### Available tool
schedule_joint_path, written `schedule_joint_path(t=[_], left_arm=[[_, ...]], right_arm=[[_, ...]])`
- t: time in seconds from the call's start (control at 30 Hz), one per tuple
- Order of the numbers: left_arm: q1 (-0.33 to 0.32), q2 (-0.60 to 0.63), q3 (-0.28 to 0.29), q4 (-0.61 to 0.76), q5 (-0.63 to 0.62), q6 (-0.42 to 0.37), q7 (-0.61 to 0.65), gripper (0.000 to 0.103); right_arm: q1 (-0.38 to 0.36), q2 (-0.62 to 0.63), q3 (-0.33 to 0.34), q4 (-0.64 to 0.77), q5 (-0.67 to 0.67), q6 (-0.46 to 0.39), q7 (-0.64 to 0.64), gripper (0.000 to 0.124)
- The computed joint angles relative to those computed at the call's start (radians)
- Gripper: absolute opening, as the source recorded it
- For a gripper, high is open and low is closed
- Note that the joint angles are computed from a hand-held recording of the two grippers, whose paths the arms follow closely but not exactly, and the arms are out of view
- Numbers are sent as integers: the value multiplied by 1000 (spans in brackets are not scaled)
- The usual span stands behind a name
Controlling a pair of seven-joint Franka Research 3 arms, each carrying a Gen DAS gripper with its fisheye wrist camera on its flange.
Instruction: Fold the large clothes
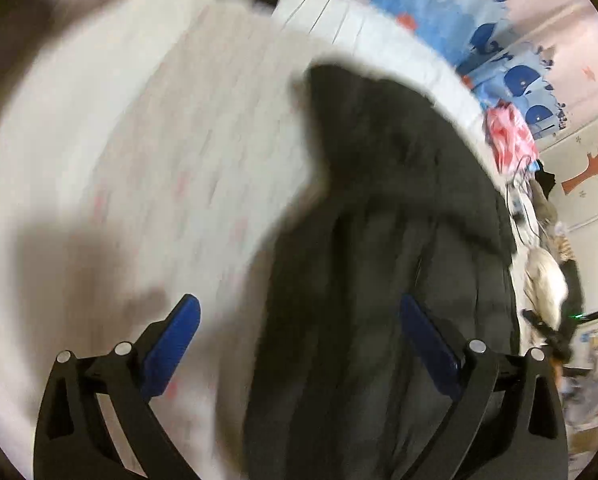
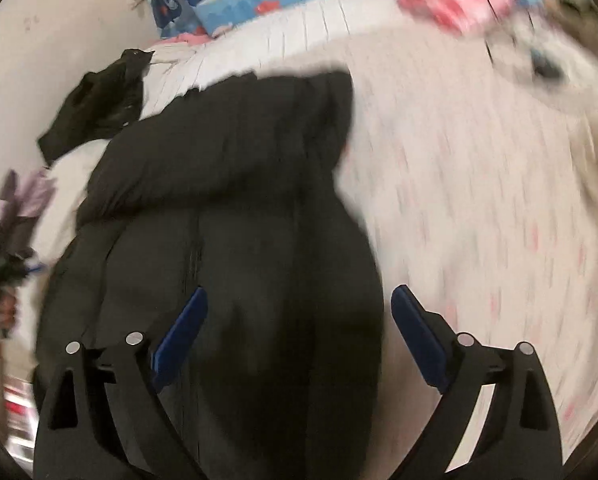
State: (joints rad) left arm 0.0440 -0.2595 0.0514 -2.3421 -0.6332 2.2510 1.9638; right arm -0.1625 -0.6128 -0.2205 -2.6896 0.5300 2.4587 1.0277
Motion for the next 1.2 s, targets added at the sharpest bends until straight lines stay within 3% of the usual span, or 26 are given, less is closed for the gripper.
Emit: schedule_joint_path(t=[0.2,0.33,0.47,0.5,0.53,0.57,0.6,0.63,0.73,0.97,1.07,1.13,1.2], left_arm=[[5,-178,67,-230,-92,-163,102,96],[-18,-213,90,-255,-111,-316,135,96],[-27,-281,25,-305,-86,-264,102,95],[-33,-296,14,-315,-82,-238,78,92],[-40,-312,11,-326,-87,-210,58,79],[-46,-327,3,-335,-85,-177,29,71],[-58,-323,-4,-331,-82,-150,2,50],[-71,-322,5,-329,-87,-142,-16,34],[-98,-361,17,-322,-83,-114,-58,17],[-165,-563,106,-276,-138,-139,-62,11],[-160,-646,172,-261,-104,-232,-67,11],[-148,-698,218,-250,-41,-348,-50,12],[-127,-740,256,-247,63,-490,4,18]], right_arm=[[-72,-202,-89,-157,41,-226,-28,89],[-116,-266,-123,-195,77,-329,-57,90],[-152,-224,-201,-171,149,-475,-105,88],[-160,-223,-201,-176,173,-480,-121,79],[-170,-222,-195,-186,196,-475,-136,71],[-191,-228,-182,-195,203,-470,-139,43],[-201,-234,-160,-210,225,-440,-142,20],[-199,-242,-151,-221,261,-417,-144,15],[-192,-324,-175,-240,361,-415,-158,7],[-149,-509,-199,-150,506,-479,-136,5],[-168,-583,-242,-116,435,-577,-99,5],[-204,-606,-294,-76,295,-746,-87,7],[-253,-635,-285,-66,150,-845,-88,17]])
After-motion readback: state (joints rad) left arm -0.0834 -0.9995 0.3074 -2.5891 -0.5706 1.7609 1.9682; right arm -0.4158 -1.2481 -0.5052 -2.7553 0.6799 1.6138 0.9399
